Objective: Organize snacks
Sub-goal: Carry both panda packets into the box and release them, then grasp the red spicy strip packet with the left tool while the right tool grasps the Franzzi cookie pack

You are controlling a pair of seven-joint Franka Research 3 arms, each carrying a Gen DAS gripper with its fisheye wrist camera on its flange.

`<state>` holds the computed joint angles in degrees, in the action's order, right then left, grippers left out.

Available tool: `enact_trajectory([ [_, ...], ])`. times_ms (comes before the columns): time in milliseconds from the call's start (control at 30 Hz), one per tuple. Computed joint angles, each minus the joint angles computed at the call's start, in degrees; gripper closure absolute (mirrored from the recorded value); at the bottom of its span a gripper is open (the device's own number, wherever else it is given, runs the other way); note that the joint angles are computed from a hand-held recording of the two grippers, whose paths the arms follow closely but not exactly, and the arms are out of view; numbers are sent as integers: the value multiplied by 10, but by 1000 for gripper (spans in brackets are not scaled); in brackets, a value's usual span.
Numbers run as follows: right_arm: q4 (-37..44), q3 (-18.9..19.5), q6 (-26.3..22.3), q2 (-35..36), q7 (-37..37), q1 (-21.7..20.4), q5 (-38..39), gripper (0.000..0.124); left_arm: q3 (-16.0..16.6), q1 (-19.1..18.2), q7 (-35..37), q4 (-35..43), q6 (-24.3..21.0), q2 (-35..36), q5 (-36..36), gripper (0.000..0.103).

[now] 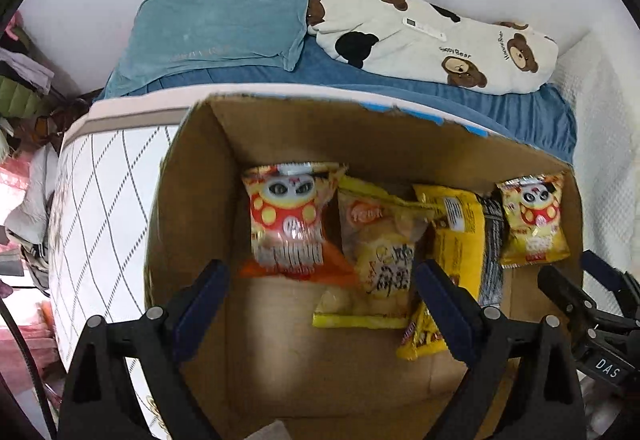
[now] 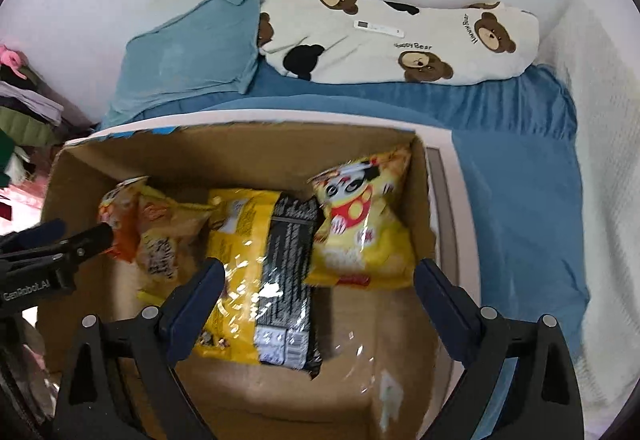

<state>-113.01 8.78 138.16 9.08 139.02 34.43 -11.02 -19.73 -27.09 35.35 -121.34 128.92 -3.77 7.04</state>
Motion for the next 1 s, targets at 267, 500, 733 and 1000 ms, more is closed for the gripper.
enact_trajectory([
  [267, -88, 21, 58, -64, 50, 4, -2, 27, -14, -18, -39, -48, 4, -58, 5, 7],
  [500, -132, 47, 69, -110, 94, 6, -27, 27, -32, -35, -82, -79, 1, -112, 31, 7],
  [733, -161, 80, 61, -160, 148, 4, -69, 27, -55, -54, -125, -85, -28, -164, 71, 7],
  [1000, -206, 128, 70, -247, 200, 1, -79, 27, -75, -84, -156, -95, -55, -224, 74, 7],
])
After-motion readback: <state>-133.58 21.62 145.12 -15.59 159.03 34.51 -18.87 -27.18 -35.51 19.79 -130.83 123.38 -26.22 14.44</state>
